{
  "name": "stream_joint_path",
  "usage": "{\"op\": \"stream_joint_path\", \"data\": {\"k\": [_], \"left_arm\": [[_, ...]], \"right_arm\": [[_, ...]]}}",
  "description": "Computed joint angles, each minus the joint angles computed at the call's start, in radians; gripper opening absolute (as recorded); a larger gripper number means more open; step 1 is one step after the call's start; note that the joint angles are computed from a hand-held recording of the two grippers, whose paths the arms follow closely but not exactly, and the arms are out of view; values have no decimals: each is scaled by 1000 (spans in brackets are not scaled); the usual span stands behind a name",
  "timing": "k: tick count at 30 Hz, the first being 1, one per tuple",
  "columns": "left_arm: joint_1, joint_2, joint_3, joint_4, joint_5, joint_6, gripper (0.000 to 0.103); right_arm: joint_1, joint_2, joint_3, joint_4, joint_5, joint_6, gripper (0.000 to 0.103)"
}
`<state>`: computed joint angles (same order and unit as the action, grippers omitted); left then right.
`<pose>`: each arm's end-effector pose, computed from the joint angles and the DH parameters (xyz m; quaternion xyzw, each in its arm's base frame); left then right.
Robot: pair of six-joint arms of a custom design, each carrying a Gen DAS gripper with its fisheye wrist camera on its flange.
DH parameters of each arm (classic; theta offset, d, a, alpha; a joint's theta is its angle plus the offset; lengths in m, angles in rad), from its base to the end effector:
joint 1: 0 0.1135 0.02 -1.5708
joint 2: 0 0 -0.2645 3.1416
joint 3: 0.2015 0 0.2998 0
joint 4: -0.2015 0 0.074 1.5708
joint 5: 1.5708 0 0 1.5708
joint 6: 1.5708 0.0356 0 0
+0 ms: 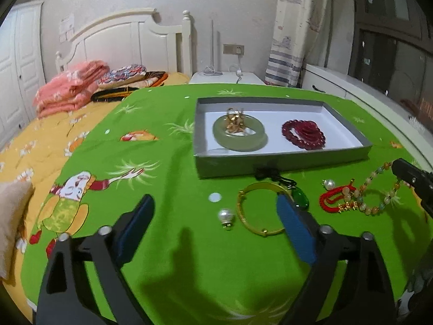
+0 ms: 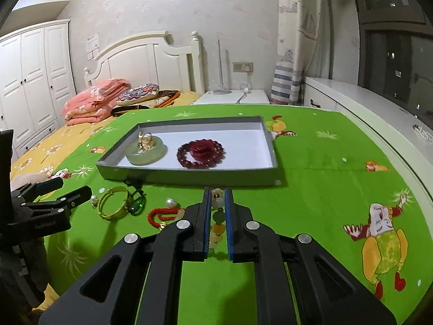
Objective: Organize jewelry
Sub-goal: 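Hold the beaded bracelet with the right tool while the left tool grasps a gold bangle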
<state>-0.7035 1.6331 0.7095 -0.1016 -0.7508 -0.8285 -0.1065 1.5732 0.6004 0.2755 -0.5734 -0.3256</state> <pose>0.2547 -0.1842 0.0938 -0.1545 0.8880 0.0807 0.4254 0.3155 -0.0143 0.1023 -0.2139 0.8509 0.1633 0.4512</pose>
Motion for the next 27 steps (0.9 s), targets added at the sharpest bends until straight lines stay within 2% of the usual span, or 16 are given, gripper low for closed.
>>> {"op": "stream_joint_path", "data": {"k": [3,5,10,14,20,24,25,27], "left_arm": [[-6,31,37,-8,22,0,81],[-29,63,71,-14,9,13,76],[-43,148,149,-38,52,57,50],[-14,164,166,-41,120,48,48],[-25,213,220,-76,127,57,46],[-19,243,255,-115,138,32,26],[-22,246,257,-114,132,31,12],[-31,255,267,-131,109,30,5]], "right_arm": [[-18,13,0,6,-15,-6,10],[-29,19,-1,12,-23,-6,10],[-52,30,4,9,-44,-6,10],[-61,27,3,7,-57,-6,10],[-58,23,-3,13,-60,-4,10],[-55,24,-6,17,-60,-7,10],[-56,21,-8,17,-60,-8,10],[-56,21,-9,19,-61,-5,10]]}}
